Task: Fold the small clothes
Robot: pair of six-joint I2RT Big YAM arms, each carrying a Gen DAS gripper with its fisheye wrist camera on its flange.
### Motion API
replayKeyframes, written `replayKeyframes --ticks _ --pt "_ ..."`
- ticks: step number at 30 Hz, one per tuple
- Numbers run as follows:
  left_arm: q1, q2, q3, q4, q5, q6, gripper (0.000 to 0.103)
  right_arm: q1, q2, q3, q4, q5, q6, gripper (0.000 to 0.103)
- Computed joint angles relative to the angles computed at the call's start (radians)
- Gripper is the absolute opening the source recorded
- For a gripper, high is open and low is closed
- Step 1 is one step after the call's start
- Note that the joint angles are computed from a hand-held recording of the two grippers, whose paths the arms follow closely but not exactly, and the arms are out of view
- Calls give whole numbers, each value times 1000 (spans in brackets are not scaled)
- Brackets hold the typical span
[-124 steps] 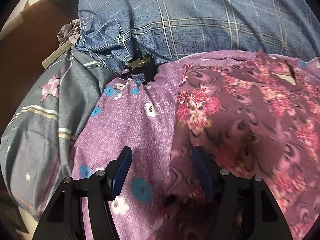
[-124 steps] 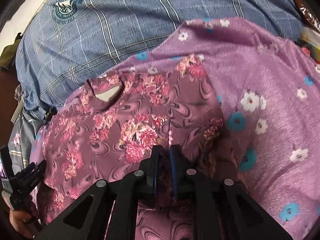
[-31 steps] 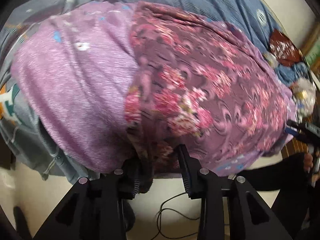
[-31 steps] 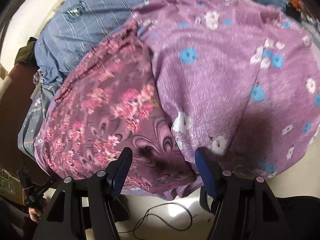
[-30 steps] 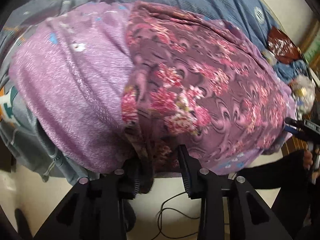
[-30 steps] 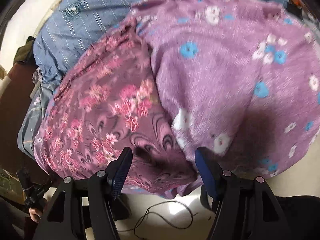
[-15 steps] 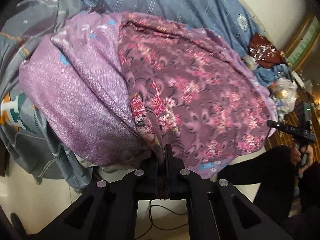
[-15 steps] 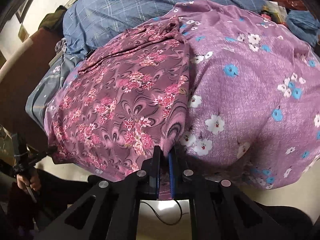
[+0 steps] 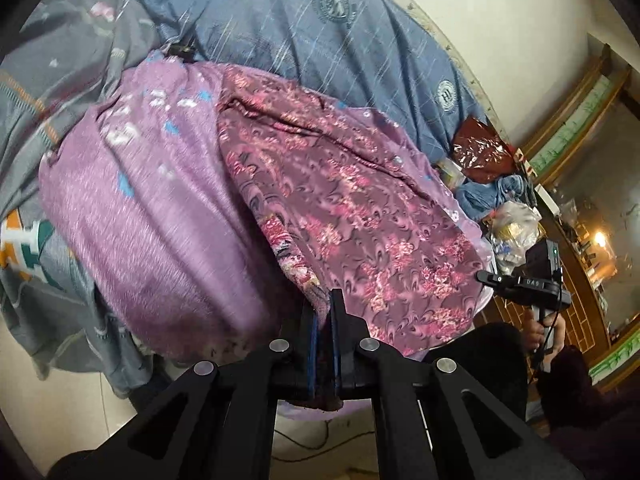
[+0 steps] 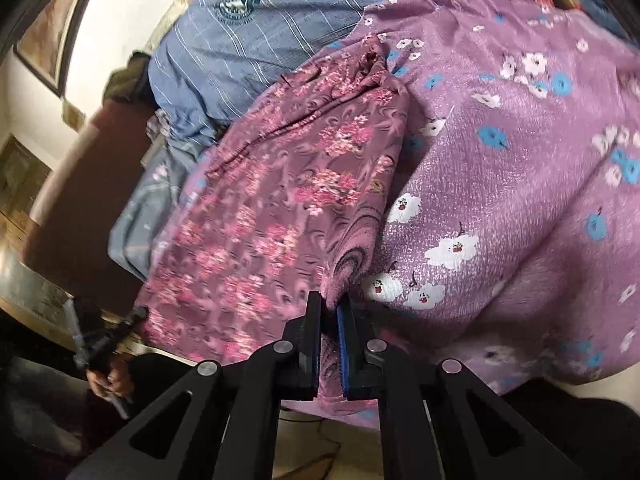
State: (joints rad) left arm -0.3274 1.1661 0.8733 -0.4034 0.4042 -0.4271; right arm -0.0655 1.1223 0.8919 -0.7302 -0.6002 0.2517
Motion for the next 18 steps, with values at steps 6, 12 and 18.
replayKeyframes --ticks 6,12,18 --pt "-5 -3 34 -45 -14 24 3 -23 24 15 15 -68 20 6" --pt "7 46 135 -59 32 32 3 -37 67 89 71 -157 111 6" --pt "81 192 341 -69 73 34 3 -82 174 236 297 -205 319 0"
